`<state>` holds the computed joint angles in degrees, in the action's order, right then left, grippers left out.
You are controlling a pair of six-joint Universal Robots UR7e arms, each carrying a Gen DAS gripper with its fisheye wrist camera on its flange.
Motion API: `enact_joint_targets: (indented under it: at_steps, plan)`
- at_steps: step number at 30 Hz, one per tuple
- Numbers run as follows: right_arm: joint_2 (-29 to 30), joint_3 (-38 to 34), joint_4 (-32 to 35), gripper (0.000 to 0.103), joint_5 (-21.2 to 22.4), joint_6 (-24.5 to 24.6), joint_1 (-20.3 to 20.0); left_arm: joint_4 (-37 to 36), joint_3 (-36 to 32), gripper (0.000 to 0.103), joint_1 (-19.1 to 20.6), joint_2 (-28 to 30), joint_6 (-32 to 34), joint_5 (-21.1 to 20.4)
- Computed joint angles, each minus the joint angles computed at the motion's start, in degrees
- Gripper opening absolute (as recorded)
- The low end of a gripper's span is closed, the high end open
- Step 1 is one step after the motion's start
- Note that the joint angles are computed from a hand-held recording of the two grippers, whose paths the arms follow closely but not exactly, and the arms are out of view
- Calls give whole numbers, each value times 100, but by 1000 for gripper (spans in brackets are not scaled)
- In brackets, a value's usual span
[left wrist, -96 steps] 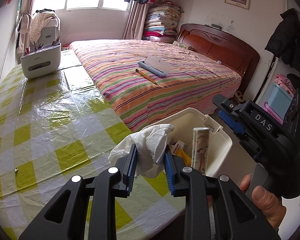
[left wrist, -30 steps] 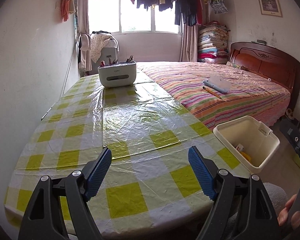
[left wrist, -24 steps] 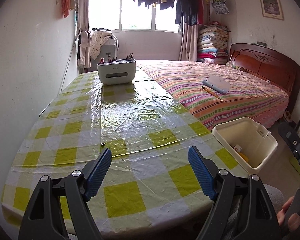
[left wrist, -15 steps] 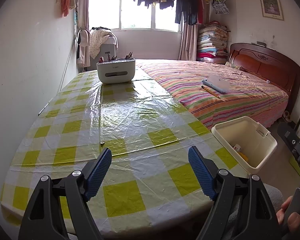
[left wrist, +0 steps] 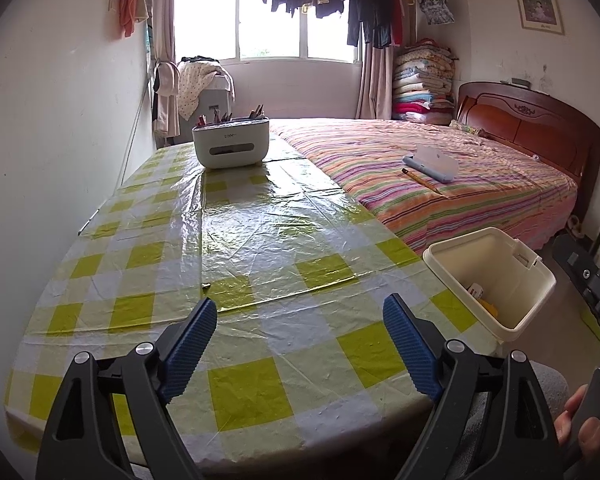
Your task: Collect trash
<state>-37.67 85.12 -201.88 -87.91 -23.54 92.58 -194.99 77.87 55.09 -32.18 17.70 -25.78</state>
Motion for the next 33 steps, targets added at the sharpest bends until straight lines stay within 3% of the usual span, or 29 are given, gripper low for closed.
enact_joint_targets:
  at_steps: [19, 33]
  plan:
    - [0, -9, 13, 89, -1, -3, 1, -555, -286, 83, -76, 317, 981, 268]
    - [2, -9, 10, 90, 7, 1, -2, -471, -306, 83, -114, 393, 1225, 265]
